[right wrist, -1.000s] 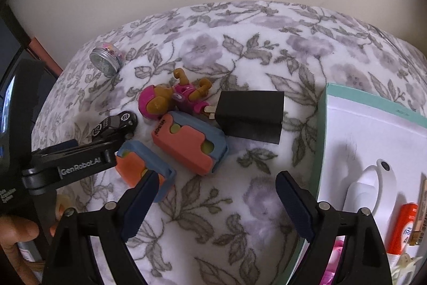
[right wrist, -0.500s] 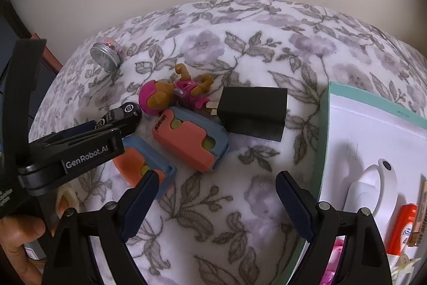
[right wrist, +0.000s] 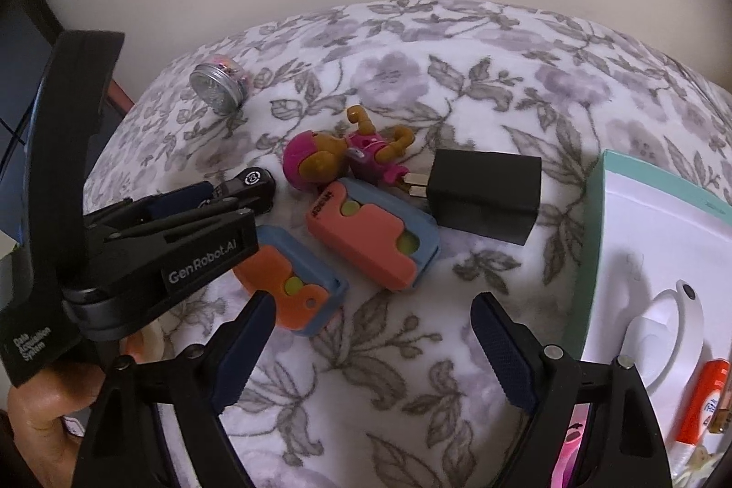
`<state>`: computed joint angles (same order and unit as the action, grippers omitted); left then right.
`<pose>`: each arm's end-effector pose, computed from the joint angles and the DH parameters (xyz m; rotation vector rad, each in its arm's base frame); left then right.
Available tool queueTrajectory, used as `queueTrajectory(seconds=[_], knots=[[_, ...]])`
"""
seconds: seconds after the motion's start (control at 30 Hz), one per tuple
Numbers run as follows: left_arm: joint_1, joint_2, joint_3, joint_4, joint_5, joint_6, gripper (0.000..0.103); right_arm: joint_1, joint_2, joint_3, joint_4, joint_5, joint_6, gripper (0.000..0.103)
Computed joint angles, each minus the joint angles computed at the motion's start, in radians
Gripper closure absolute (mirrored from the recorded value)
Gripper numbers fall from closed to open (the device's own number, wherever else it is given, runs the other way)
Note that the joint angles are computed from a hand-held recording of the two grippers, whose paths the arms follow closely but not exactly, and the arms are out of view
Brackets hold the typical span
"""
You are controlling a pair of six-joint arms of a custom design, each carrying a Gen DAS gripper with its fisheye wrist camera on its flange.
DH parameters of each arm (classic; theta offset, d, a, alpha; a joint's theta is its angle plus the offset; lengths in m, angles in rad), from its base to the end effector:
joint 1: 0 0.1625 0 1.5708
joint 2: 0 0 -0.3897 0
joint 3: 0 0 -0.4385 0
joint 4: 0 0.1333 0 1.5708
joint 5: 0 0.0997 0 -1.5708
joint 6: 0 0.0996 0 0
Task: Organize rigid objects
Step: 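Move left gripper to the black toy car while right gripper approaches the orange-blue toy, then close left gripper on the black car while right gripper closes on the orange-blue toy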
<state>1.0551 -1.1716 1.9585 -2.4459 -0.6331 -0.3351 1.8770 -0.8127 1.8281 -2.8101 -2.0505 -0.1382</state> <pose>-0.0931 -0.5974 0.1611 0.1535 2.2552 -0.5632 0.2690 -0.5610 0.0089 0.5151 -2.6118 0.3527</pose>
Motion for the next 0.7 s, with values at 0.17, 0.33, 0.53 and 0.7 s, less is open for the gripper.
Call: queueTrajectory(seconds=[0.17,0.33,0.53,0.7], knots=[[0.004,-0.015,-0.023,0.122,-0.014,-0.087,0.055,0.003,0.003,-0.001,0.0,0.017,-0.015,0.02],[0.018,-0.038,-0.045,0.234,-0.047,-0.167,0.057,0.006,0.013,-0.007,-0.001,0.058,-0.038,0.025],[0.039,-0.072,-0.056,0.298,-0.102,-0.221,0.059,0.011,0.035,-0.021,0.005,0.065,-0.059,0.026],[0.037,-0.076,-0.05,0.304,-0.095,-0.217,0.059,0.012,0.056,-0.035,0.003,0.062,-0.077,0.026]])
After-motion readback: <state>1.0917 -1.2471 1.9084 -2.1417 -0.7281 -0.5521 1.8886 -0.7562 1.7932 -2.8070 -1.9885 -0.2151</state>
